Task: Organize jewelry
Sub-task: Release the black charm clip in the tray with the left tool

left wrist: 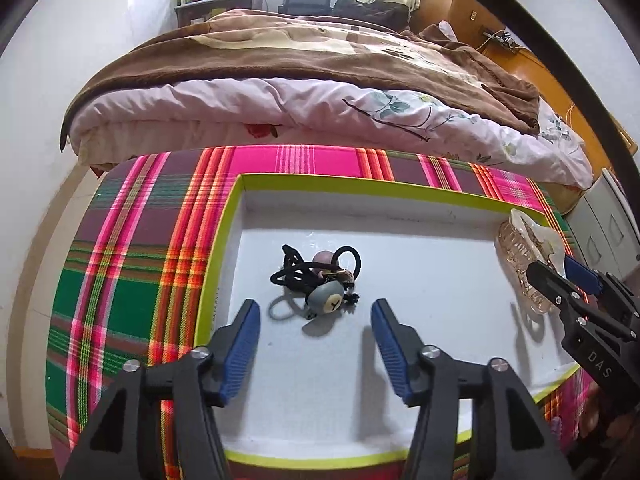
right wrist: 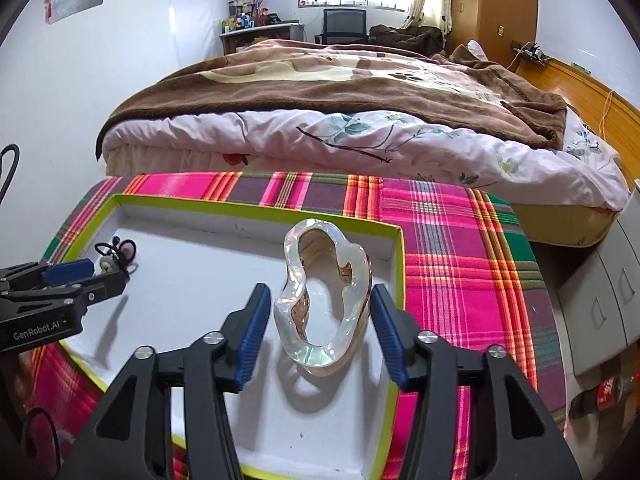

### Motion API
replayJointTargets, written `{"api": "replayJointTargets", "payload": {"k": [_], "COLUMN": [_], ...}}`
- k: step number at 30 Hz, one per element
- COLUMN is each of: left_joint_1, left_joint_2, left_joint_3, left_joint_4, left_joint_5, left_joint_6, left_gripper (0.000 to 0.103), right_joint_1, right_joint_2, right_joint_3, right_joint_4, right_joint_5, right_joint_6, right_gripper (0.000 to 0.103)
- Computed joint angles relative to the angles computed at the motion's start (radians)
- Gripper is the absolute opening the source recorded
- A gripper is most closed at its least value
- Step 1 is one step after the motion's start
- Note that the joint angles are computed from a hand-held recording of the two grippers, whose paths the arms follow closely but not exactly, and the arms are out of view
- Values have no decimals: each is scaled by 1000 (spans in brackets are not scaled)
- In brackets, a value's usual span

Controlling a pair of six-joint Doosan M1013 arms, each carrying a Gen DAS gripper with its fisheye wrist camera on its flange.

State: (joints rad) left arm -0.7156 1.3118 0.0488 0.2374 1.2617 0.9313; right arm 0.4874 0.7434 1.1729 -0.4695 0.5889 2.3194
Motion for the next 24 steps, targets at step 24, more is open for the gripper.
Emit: {"api": "replayJointTargets", "payload": {"k": [24], "left_joint_1": [-82], "left_joint_2": [-478], "left_joint_3": [865], "left_joint_4": [251], "left_joint_5": [-430], "left_joint_6": [-311], "left_gripper": [64], "right_joint_1": [60], "right_joint_2": [-220], "right_joint_3": [320], "right_joint_4": [-398], "right_joint_5": [-261], "right_joint_6": [481], "right_gripper": [59]}}
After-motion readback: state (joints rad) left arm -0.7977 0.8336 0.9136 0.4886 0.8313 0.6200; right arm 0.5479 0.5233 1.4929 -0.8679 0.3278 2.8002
